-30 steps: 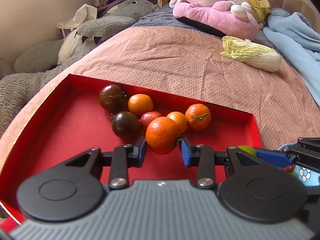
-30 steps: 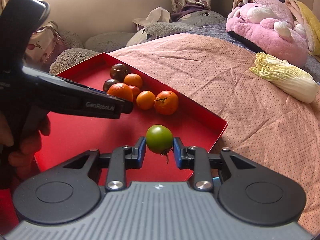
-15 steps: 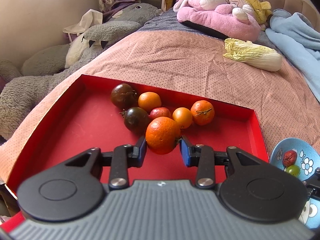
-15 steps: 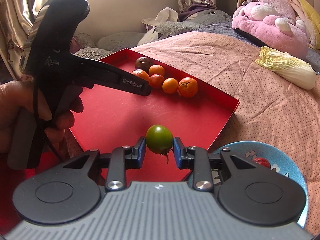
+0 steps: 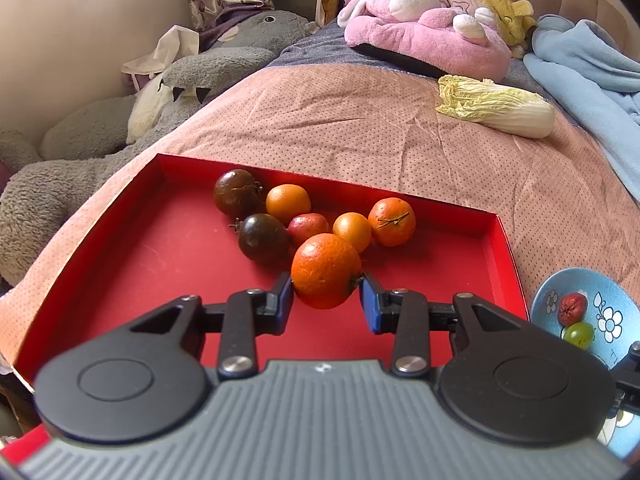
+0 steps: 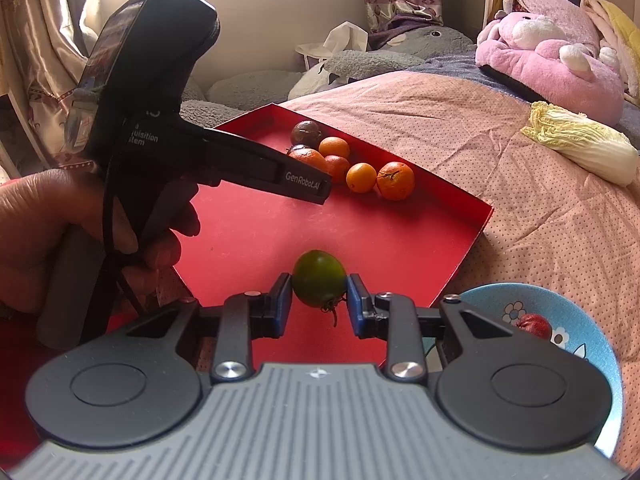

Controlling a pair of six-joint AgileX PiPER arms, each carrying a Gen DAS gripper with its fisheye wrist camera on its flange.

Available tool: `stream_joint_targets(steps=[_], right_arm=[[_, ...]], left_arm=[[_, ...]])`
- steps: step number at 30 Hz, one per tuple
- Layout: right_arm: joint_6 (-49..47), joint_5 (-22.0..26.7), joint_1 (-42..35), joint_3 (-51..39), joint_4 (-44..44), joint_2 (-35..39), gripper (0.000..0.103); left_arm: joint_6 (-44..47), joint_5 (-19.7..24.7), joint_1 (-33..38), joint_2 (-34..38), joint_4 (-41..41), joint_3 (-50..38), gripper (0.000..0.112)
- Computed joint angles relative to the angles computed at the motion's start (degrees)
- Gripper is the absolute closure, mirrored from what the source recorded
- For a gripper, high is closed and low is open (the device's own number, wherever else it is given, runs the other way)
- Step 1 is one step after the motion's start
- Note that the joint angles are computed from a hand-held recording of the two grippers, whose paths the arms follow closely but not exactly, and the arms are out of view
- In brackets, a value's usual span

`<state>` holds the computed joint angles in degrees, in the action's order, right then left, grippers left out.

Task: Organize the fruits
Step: 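Carry the green tomato over the blue plate with the right gripper while the left holds the orange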

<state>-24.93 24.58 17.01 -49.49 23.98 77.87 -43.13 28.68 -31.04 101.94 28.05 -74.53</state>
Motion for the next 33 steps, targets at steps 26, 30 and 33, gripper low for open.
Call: stream_joint_targets(steps=[26,30,33], right_arm=[[-4.5,0.4,-3.5,0.3,5.6,-3.9,0.069],[-4.9,1.1,-5.4,0.2,5.8,-4.7,0.069],[-6.0,1.6,-7.2,0.6,6.5,-5.4,0.069]], left_arm=[[0.1,0.6,-0.9,0.3,0.3,-0.4,0.073],[0.0,0.6,-0.9,0.4,0.4,-0.4,0.073],[0.0,0.7,-1.0,0.3,0.4,-0.4,0.073]])
